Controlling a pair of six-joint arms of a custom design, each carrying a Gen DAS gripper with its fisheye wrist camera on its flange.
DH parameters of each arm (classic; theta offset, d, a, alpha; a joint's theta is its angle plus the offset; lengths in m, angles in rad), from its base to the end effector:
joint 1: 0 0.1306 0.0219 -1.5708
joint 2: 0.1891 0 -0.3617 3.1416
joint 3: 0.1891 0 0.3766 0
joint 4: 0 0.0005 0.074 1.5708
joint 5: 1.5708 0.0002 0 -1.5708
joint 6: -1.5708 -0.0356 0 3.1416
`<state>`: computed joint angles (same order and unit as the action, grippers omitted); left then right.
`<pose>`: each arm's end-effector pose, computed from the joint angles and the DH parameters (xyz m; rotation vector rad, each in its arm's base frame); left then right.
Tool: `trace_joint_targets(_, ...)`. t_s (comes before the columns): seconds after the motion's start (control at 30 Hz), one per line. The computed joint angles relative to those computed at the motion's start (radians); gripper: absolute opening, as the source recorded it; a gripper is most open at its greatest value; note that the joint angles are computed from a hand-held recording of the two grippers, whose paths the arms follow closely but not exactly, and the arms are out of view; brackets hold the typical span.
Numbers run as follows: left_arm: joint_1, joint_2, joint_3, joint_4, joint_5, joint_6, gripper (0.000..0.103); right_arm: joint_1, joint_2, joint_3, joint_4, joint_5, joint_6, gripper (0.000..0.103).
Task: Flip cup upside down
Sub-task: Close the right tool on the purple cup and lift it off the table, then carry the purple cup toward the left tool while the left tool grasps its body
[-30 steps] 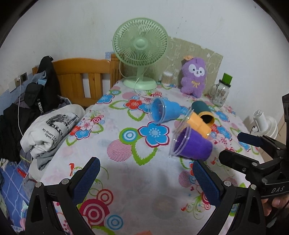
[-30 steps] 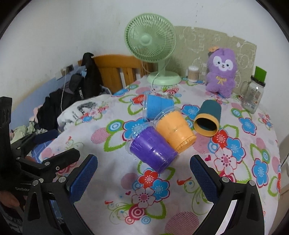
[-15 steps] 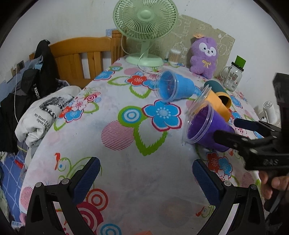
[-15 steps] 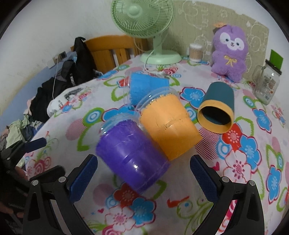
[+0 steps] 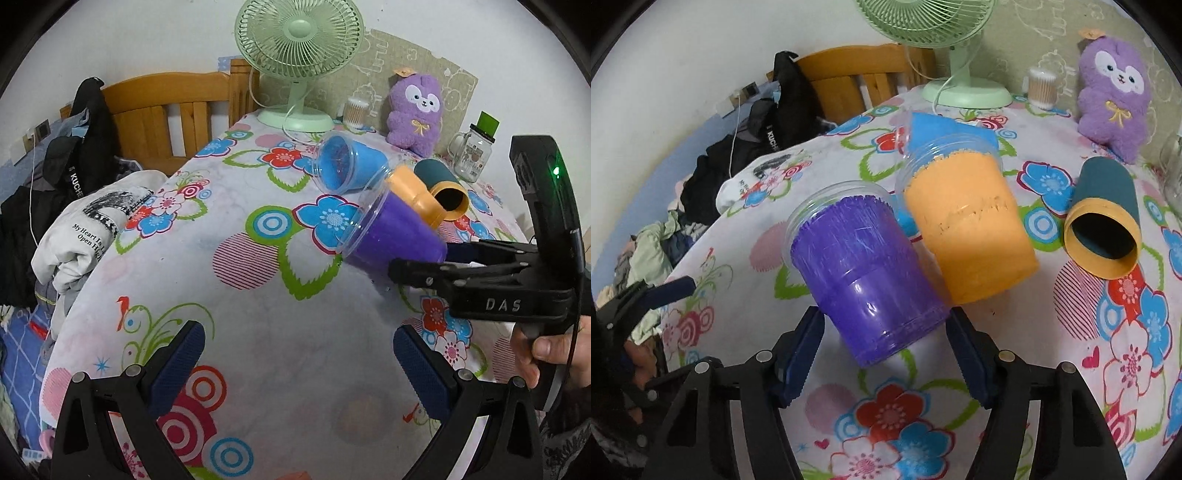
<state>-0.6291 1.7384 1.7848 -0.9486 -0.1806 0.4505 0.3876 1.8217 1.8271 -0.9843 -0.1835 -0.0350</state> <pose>0.4820 -0.3435 0.4013 0.1428 2.4649 -0.2489 0.5655 0.2373 0.3693 -0.5223 2.5202 0.3959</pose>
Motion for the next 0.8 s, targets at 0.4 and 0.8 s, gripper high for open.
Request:
trace_joint_targets(0.4,-0.011,-0.115,-0.110,0.038,-0.015,0.007,0.103,0.052,-0.159,-0.153,0.088,0.017,-0.091,0.060)
trace_joint_targets(0.8,-0.050,-0.260,-0.299,0.060,-0.038,0.026,0.103,0.154,-0.286,-0.420,0.221,-0.023,-0.403,0.064)
